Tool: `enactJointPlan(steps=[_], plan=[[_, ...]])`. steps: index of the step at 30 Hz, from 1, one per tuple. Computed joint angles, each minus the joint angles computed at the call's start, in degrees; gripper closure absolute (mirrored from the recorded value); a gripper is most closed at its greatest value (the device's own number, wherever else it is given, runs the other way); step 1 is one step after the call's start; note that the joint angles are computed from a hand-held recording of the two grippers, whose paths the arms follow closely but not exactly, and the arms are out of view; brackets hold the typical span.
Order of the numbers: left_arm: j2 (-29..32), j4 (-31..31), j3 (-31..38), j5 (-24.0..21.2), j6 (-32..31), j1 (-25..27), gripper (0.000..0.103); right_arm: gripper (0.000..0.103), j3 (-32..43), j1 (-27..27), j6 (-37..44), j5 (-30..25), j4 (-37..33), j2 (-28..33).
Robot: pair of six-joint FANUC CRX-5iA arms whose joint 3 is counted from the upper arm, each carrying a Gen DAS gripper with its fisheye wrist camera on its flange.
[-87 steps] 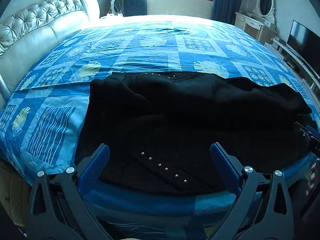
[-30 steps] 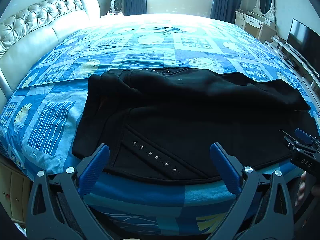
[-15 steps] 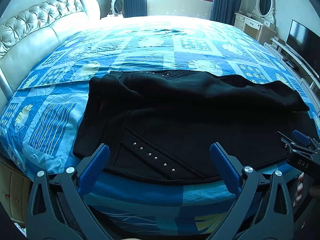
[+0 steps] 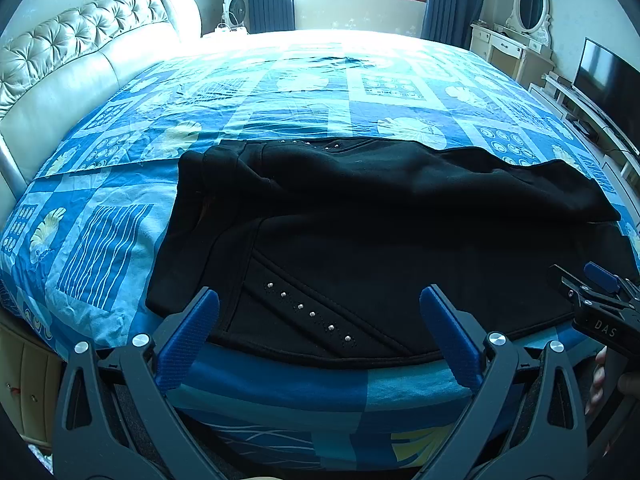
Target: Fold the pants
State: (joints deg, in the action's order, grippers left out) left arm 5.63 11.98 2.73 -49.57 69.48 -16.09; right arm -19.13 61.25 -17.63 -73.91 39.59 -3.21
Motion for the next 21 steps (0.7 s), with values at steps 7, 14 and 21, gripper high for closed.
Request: enactJointPlan(steps=[7,14,21], plan=[[0.10,-0.27,0.02,-0.02,0.21,-0.01,0.002,0.004,0.09,-0.08,-0.02,0.16,0.03,0.18],[0.10,-0.26,0.00,0.02,0.17,-0.01,0.002,0.004,0.03,-0.10,-0.08,0.22,0.10,0.13],[0.81,-0.68,0.49,-0.41,0.45,0.51,0.002,0.004,-3.32,-1.08,-1.43,3.46,0.54,-4.97]])
